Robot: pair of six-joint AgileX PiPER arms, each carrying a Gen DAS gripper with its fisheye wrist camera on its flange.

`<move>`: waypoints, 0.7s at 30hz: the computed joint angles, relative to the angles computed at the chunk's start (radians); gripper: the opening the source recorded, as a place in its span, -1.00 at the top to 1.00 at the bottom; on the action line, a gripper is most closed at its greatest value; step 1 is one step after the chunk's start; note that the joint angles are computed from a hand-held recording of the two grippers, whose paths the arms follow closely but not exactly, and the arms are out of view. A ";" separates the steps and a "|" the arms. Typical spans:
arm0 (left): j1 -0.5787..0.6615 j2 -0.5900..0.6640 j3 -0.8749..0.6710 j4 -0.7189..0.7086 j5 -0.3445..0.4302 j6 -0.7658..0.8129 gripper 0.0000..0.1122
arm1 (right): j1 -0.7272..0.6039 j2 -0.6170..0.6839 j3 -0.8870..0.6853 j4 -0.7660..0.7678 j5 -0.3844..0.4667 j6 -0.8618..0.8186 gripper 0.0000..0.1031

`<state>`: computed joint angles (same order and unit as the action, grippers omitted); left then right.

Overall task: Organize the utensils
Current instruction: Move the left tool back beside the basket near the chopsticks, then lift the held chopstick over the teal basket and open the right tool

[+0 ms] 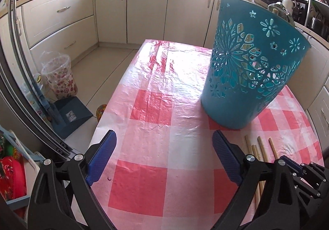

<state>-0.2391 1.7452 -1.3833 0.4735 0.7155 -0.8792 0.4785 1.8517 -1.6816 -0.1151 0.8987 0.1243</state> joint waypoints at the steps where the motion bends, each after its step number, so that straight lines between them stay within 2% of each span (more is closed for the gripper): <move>1: -0.003 0.003 -0.003 0.002 0.004 0.002 -0.61 | -0.004 0.003 -0.004 0.008 -0.001 -0.003 0.77; 5: -0.012 0.019 -0.023 -0.006 0.025 0.030 -0.61 | -0.051 -0.008 0.008 0.107 -0.009 -0.025 0.88; 9: -0.023 0.036 -0.050 -0.006 0.049 0.051 -0.61 | -0.129 -0.019 0.026 0.273 -0.017 -0.072 0.89; 14: -0.001 0.072 -0.120 -0.035 0.059 0.070 -0.62 | -0.173 -0.041 0.055 0.388 -0.040 -0.125 0.89; 21: 0.011 0.098 -0.131 -0.092 0.065 0.114 -0.64 | -0.215 -0.052 0.056 0.577 -0.080 -0.243 0.89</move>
<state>-0.2277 1.8433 -1.5144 0.3816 0.7806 -0.7650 0.2638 1.7993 -1.6253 0.4623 0.8188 -0.1185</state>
